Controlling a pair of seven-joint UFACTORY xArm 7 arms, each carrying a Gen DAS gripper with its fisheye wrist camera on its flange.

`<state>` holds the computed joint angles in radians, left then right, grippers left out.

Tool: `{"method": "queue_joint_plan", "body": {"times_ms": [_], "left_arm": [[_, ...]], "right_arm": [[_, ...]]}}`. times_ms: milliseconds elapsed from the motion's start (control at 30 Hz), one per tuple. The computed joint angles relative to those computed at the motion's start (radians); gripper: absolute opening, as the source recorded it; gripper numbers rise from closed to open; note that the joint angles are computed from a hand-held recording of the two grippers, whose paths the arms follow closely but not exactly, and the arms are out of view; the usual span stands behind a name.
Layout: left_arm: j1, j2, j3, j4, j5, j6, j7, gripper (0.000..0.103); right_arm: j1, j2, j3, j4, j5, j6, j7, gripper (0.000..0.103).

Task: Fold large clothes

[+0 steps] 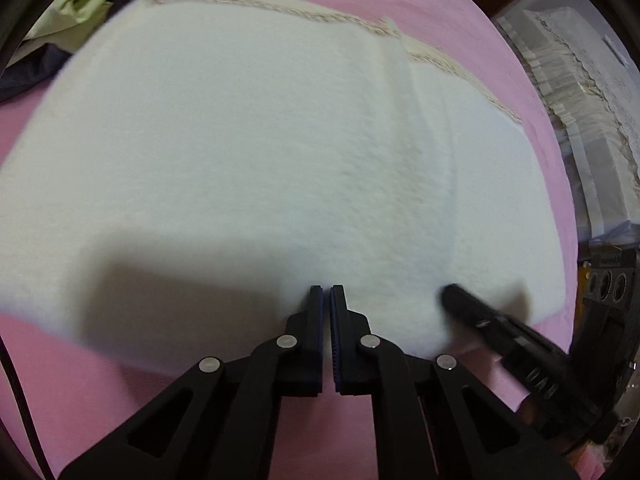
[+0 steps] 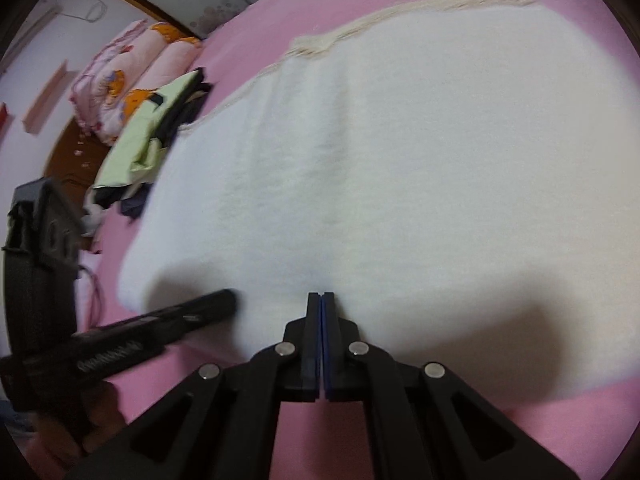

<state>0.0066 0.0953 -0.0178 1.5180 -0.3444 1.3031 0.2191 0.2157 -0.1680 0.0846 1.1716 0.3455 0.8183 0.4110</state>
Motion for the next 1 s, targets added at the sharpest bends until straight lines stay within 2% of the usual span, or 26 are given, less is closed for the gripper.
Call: {"method": "queue_joint_plan", "body": {"times_ms": [167, 300, 367, 467, 633, 700, 733, 800, 900, 1000], "left_arm": [[0.036, -0.007, 0.030, -0.001, 0.036, -0.010, 0.012, 0.001], [0.059, -0.027, 0.053, -0.030, 0.140, -0.092, -0.038, 0.001], [0.078, -0.013, 0.064, -0.016, 0.147, -0.095, -0.057, 0.001], [0.095, -0.006, 0.071, -0.012, 0.193, -0.130, -0.079, 0.001], [0.100, -0.016, 0.074, -0.027, 0.319, -0.191, -0.099, 0.001], [0.086, -0.012, 0.090, -0.011, 0.360, -0.183, -0.147, 0.001], [0.115, -0.013, 0.082, 0.011, 0.331, -0.163, -0.122, 0.001], [0.126, -0.039, 0.078, 0.016, 0.268, -0.151, -0.052, 0.001], [0.117, -0.050, 0.064, 0.052, 0.186, -0.091, 0.008, 0.001], [0.095, -0.051, 0.046, 0.087, 0.087, 0.005, 0.053, 0.001]], "right_arm": [[-0.052, -0.110, -0.033, -0.090, -0.056, 0.034, 0.033, 0.000], [-0.117, -0.195, -0.037, -0.125, -0.188, 0.120, 0.088, 0.000], [-0.158, -0.234, -0.027, -0.138, -0.277, 0.168, 0.129, 0.000], [-0.205, -0.290, -0.039, -0.171, -0.335, 0.209, 0.173, 0.000], [-0.232, -0.295, -0.033, -0.142, -0.408, 0.284, 0.172, 0.000], [-0.232, -0.276, -0.012, -0.115, -0.440, 0.310, 0.182, 0.000], [-0.232, -0.273, 0.000, -0.106, -0.454, 0.318, 0.201, 0.000], [-0.222, -0.271, 0.012, -0.093, -0.469, 0.296, 0.219, 0.000], [-0.176, -0.277, 0.001, -0.094, -0.413, 0.181, 0.193, 0.000], [-0.124, -0.238, -0.002, -0.066, -0.333, 0.104, 0.157, 0.000]]}}
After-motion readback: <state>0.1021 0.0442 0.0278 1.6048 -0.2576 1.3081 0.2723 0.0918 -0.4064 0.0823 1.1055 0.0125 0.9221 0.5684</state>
